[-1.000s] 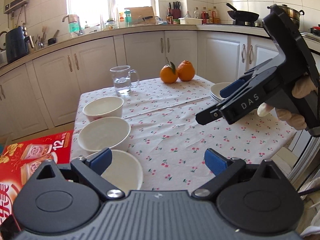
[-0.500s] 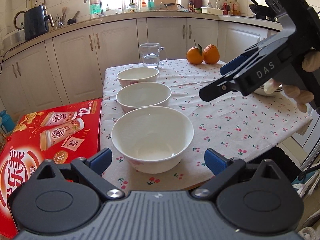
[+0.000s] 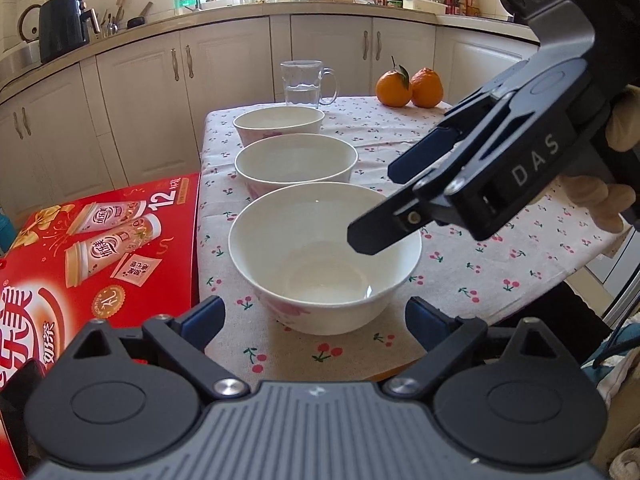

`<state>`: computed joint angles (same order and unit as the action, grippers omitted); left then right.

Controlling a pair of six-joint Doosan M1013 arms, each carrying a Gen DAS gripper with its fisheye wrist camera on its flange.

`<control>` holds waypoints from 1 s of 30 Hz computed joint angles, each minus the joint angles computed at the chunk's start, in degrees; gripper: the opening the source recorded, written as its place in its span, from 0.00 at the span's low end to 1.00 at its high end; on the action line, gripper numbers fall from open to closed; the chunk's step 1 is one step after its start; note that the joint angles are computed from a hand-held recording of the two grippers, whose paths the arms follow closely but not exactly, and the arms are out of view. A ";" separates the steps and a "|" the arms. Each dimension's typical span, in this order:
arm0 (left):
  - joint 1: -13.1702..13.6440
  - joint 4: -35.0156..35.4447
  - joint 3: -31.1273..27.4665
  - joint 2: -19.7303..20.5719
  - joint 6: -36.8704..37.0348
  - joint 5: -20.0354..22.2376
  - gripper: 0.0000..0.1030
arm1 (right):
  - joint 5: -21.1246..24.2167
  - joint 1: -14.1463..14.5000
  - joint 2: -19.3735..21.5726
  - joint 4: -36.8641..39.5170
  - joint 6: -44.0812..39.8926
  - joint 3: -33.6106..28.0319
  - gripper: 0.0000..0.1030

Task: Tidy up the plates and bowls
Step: 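Close the right tool on the rim of a white bowl, then lift the white bowl with the right tool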

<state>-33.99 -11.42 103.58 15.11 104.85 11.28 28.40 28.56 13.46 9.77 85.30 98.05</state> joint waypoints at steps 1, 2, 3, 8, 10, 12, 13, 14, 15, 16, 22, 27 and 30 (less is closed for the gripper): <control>0.09 -2.36 -0.03 0.02 2.54 0.10 0.92 | 0.47 -0.07 0.24 1.09 -1.06 -0.29 0.88; 0.13 -3.58 -0.05 0.04 3.97 0.05 0.92 | 0.62 -0.14 0.40 2.00 -2.09 -0.44 0.86; 0.22 -5.71 -0.08 0.08 6.39 0.10 0.92 | 0.76 -0.16 0.61 2.28 -2.48 -0.66 0.84; 0.48 -10.57 -0.70 0.59 11.93 1.21 0.85 | 1.99 -0.84 1.42 6.90 -6.37 -1.43 0.78; 0.54 -11.02 -0.79 0.68 12.27 1.45 0.83 | 2.40 -1.02 1.74 7.82 -6.99 -1.72 0.75; 0.69 -13.42 -0.84 0.67 14.54 1.64 0.82 | 2.82 -1.26 2.01 9.26 -8.05 -1.95 0.71; 0.70 -13.47 -0.82 0.63 14.60 1.61 0.82 | 2.95 -1.39 2.12 10.04 -8.63 -2.01 0.70; 0.71 -13.44 -0.88 0.63 14.61 1.69 0.82 | 3.05 -1.51 2.22 10.79 -9.07 -2.06 0.69; 0.73 -13.31 -0.93 0.64 14.50 1.70 0.82 | 3.23 -1.63 2.31 11.50 -9.54 -2.13 0.68; 0.78 -13.53 -1.00 0.66 14.76 1.74 0.82 | 3.40 -1.72 2.35 12.01 -9.88 -2.17 0.67; 1.00 -14.61 -1.11 0.65 16.16 2.10 0.80 | 3.71 -1.89 2.55 13.15 -10.81 -2.34 0.66; 0.90 -12.99 -1.47 0.70 14.88 2.77 0.80 | 4.11 -1.99 2.52 13.23 -11.02 -2.35 0.67; 0.87 -13.29 -1.71 0.68 15.33 3.43 0.80 | 4.32 -2.27 2.27 14.51 -11.99 -2.11 0.67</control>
